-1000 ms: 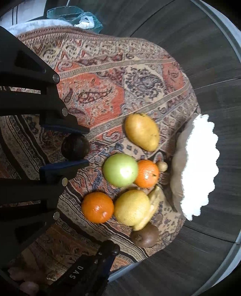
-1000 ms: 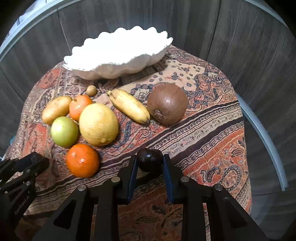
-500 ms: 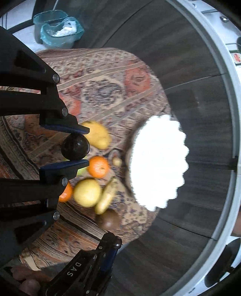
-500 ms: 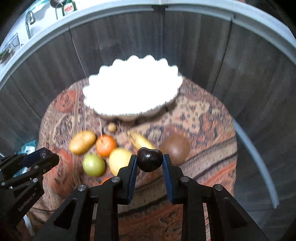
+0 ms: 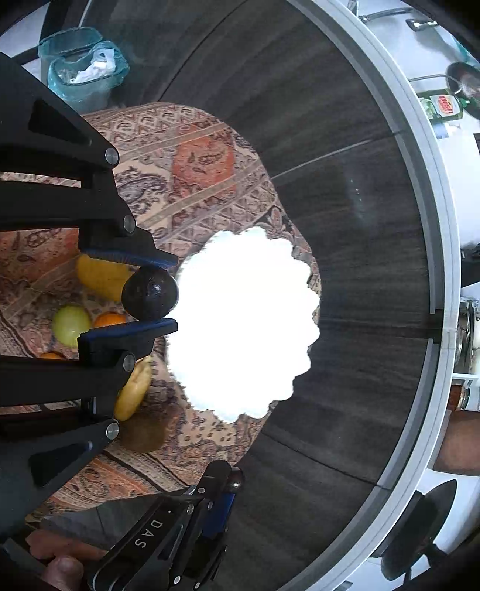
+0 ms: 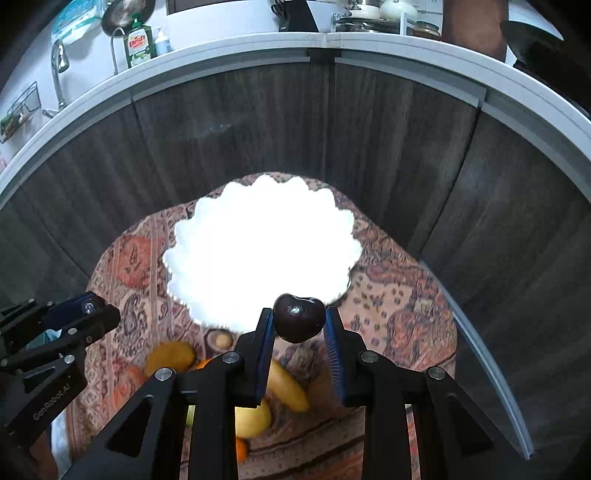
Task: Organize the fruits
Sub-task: 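Lift both held plums and carry them over the white scalloped bowl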
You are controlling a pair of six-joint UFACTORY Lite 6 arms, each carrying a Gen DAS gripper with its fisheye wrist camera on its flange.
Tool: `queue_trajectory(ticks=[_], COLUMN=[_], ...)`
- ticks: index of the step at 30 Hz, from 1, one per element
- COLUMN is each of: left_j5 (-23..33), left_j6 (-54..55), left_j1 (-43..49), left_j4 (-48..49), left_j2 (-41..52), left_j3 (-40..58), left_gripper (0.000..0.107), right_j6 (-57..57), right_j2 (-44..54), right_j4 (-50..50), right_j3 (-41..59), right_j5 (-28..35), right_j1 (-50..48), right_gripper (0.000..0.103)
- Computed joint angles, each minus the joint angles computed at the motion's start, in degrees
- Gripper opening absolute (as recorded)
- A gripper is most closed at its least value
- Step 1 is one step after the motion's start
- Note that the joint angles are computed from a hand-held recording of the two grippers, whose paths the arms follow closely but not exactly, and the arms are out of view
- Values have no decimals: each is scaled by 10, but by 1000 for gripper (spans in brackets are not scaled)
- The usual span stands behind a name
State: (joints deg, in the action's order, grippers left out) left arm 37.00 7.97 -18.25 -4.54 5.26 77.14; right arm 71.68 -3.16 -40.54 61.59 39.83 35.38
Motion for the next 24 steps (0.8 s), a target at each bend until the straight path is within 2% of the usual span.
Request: queue_trajectory(ticks=[15, 24], left_j5=[47, 136], left_j6=[-41, -49], left_j1=[2, 5], left_j4=[18, 16], left_j2=[235, 428], left_j3=[254, 502], left_gripper=[28, 28], right_j6=[-127, -212], right_j2=[131, 237], right_j4=[66, 140], right_j3=[122, 212], right_j5=[-38, -50], right_j1=[-102, -153], right_gripper=[28, 28])
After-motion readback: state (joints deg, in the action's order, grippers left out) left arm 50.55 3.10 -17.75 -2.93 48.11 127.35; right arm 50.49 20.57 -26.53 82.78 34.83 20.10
